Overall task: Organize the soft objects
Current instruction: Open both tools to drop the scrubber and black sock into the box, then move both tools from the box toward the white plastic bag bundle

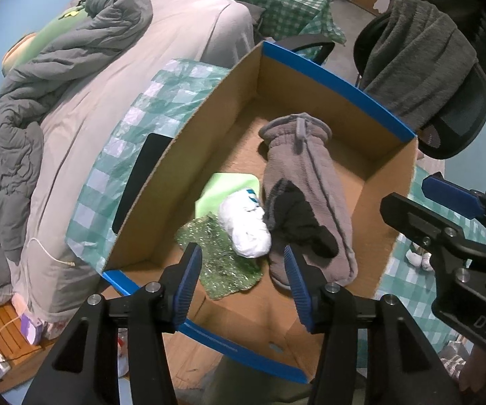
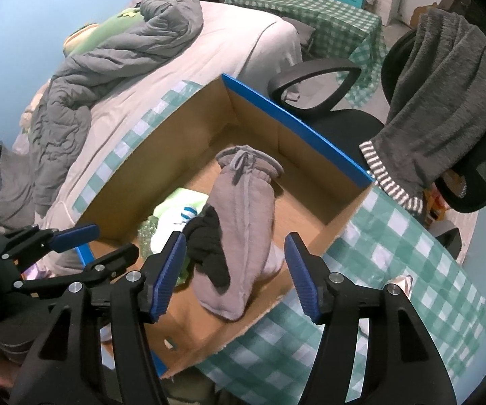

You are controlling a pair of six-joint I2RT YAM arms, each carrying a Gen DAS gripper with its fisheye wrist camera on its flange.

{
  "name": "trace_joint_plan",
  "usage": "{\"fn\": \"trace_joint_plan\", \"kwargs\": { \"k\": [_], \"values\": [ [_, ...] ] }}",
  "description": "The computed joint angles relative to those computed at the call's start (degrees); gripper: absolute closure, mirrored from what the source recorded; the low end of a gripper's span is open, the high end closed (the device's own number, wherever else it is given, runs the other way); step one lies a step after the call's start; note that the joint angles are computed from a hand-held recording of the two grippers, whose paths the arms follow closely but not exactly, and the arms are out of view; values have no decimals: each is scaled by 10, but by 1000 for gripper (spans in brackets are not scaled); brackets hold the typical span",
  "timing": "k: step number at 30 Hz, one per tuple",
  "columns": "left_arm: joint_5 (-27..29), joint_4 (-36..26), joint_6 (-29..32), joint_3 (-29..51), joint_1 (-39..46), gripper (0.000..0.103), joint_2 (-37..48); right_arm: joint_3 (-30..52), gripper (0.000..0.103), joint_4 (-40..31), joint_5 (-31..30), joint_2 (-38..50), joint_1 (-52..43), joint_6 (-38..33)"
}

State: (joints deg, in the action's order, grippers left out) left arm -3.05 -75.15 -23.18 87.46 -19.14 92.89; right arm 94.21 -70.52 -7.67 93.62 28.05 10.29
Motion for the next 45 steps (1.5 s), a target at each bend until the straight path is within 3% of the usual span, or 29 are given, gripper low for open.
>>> {"fn": "trace_joint_plan", "kwargs": {
  "k": [22,45],
  "values": [
    [0,-15,-41,48,-107,51,31,-89,41,-16,-4,-99,-87,-28],
    [-2,-37,-98,152,-225,51,130,-155,41,-51,-31,-167,-255,-140]
  ]
}}
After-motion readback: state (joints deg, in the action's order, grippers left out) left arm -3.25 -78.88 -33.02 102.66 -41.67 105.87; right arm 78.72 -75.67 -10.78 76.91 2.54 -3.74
